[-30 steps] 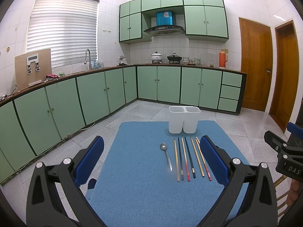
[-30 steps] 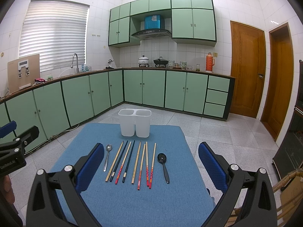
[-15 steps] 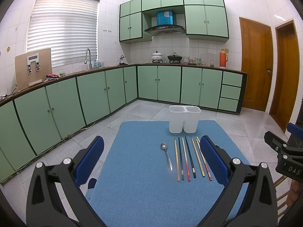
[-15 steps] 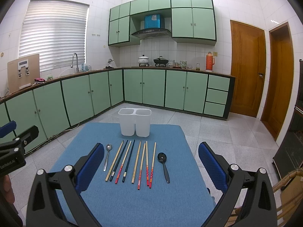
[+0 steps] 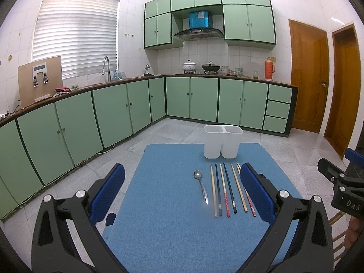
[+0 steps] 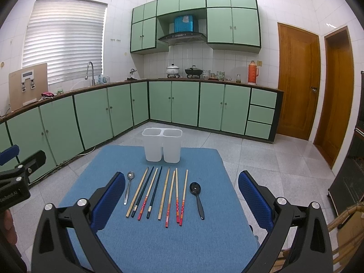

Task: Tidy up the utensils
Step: 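Grasp the silver spoon with the left tool while the right tool grasps the black spoon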

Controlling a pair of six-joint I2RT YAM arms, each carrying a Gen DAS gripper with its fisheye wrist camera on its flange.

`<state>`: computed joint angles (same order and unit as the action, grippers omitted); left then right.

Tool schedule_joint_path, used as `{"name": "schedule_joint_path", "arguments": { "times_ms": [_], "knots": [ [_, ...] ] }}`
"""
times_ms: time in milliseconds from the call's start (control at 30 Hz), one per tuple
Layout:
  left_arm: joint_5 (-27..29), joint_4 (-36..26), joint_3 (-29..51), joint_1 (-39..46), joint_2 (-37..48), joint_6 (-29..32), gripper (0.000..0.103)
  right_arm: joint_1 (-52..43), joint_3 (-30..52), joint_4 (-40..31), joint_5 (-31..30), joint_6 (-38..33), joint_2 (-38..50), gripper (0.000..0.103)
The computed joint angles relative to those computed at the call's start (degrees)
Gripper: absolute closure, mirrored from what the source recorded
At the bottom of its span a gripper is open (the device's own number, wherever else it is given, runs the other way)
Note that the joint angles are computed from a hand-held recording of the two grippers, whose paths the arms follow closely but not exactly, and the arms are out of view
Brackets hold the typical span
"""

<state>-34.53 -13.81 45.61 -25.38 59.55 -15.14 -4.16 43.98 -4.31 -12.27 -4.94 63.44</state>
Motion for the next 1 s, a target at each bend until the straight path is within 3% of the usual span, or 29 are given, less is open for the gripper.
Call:
{"name": "schedule_joint_path", "arguments": {
  "times_ms": [267,533,633,800,1000],
  "knots": [
    [6.5,0.9,3.5,7.6,8.9,1.9,0.005,-0.6,4.9,2.0,2.7,-3.6,9.3,0.006],
    [13.8,0.5,15.0,16.5,25.7,5.3,0.005,-2.5,23.8,-4.0,0.3,-8.2,31.5,0.006],
    [16.9,-1.7,22.5,18.8,34.5,6.2,0.005,-2.7,33.0,-9.4,-1.3,-9.6,40.2,0.007],
    [20.9,-8.7,38.0,21.0,49.9,7.3,0.005,-2.7,56.4,-24.8,-3.1,-10.5,59.1,0.029],
    [25.6,-20.4,59.1,22.5,67.4,5.3,0.005,-1.8,85.2,-45.0,-3.4,-13.5,79.1,0.044]
  ]
}}
